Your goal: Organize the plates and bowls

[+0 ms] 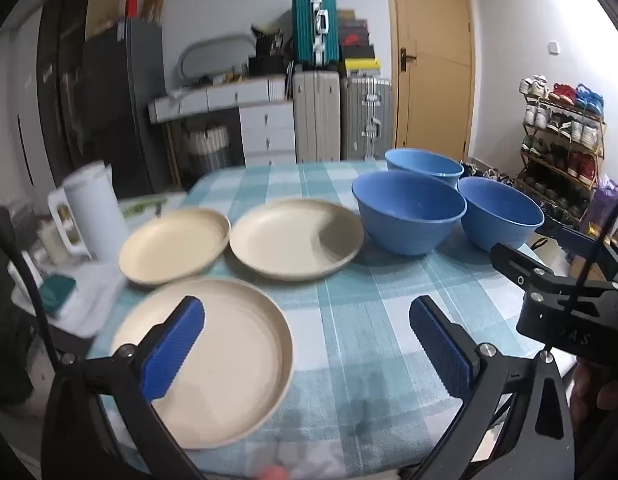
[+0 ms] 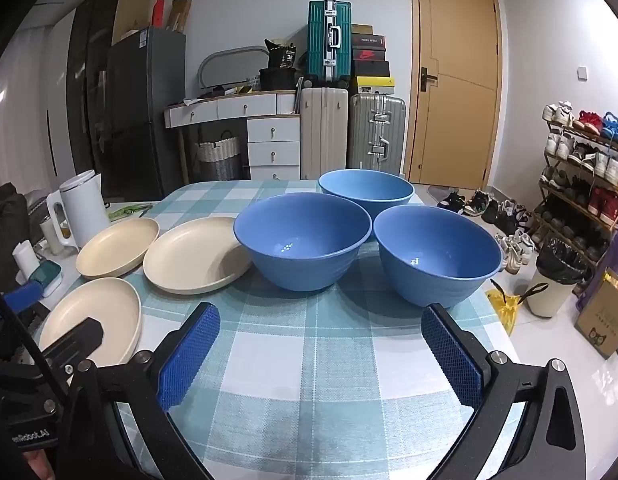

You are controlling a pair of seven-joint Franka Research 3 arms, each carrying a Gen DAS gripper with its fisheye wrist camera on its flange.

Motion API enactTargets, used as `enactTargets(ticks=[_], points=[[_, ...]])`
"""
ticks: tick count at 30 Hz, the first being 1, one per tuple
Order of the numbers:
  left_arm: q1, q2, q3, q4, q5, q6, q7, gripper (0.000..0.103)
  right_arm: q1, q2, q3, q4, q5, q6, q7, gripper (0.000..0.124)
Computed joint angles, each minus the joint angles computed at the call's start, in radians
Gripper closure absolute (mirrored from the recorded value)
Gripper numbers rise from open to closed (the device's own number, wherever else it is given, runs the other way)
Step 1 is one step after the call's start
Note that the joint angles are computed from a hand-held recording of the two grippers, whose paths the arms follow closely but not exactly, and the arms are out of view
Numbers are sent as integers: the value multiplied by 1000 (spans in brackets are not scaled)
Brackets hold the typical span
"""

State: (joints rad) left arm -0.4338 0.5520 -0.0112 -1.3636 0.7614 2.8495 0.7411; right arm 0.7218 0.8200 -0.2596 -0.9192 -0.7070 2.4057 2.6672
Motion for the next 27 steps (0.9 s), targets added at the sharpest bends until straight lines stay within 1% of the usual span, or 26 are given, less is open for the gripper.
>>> enactTargets(ticks=[2,3,4,5,6,7,8,9,10,11,13,14,15,16,17,18,19,20,22,24,25,27], points=[[33,-6,-47,-17,-55,-2,56,0,0,4,-2,7,0,-6,-3,21],[64,-8,-83,-30,-73,-14,53,0,-1,6,-2,8,0,-6,-4,21],[82,9,-108,-8,-160,-48,121,0,-3,7,-2,9,1,-5,-4,21],[71,23,-99,22,-197,-80,146,0,-4,7,-3,8,1,0,0,21],[54,19,-74,17,-167,-76,102,0,-5,-1,-7,-7,-3,21,18,21],[38,24,-51,22,-154,-69,73,0,-6,-17,-12,-39,-11,63,45,21],[22,16,-22,7,-129,-39,29,0,-7,-38,-19,-80,-25,123,78,21],[-5,3,18,-8,-71,-30,-56,0,12,-59,-31,-108,-53,149,90,21],[-6,11,29,11,-84,-35,-71,0,33,-73,-54,-141,-99,196,128,21],[-18,14,47,18,-58,-38,-110,0,41,-76,-66,-147,-125,212,145,21],[-9,15,46,19,-33,-28,-134,0,45,-72,-71,-142,-160,226,147,21],[-3,16,39,23,-28,-34,-126,0,27,-68,-50,-133,-148,242,123,21],[-8,20,44,30,-15,-49,-133,0,13,-76,-29,-147,-141,271,112,21],[-19,13,57,25,12,-64,-150,0,-30,-85,26,-167,-77,345,54,21],[-22,7,59,21,33,-71,-159,0,-52,-77,54,-163,-27,373,19,21],[-27,6,65,22,58,-77,-172,0,-72,-73,78,-168,23,405,3,21],[-39,4,81,20,97,-78,-201,0,-73,-69,74,-173,48,422,12,21],[-36,-5,80,9,121,-69,-215,0,-65,-57,63,-151,75,388,20,21],[-15,-10,54,-1,129,-57,-195,0,-25,-54,-3,-155,73,375,63,21],[3,-10,27,-1,111,-69,-165,0,1,-43,-41,-136,78,338,76,21],[23,-6,0,4,79,-80,-118,0,10,-34,-53,-120,77,315,81,21],[35,4,-17,13,45,-94,-70,0,8,-16,-50,-88,81,281,62,21]])
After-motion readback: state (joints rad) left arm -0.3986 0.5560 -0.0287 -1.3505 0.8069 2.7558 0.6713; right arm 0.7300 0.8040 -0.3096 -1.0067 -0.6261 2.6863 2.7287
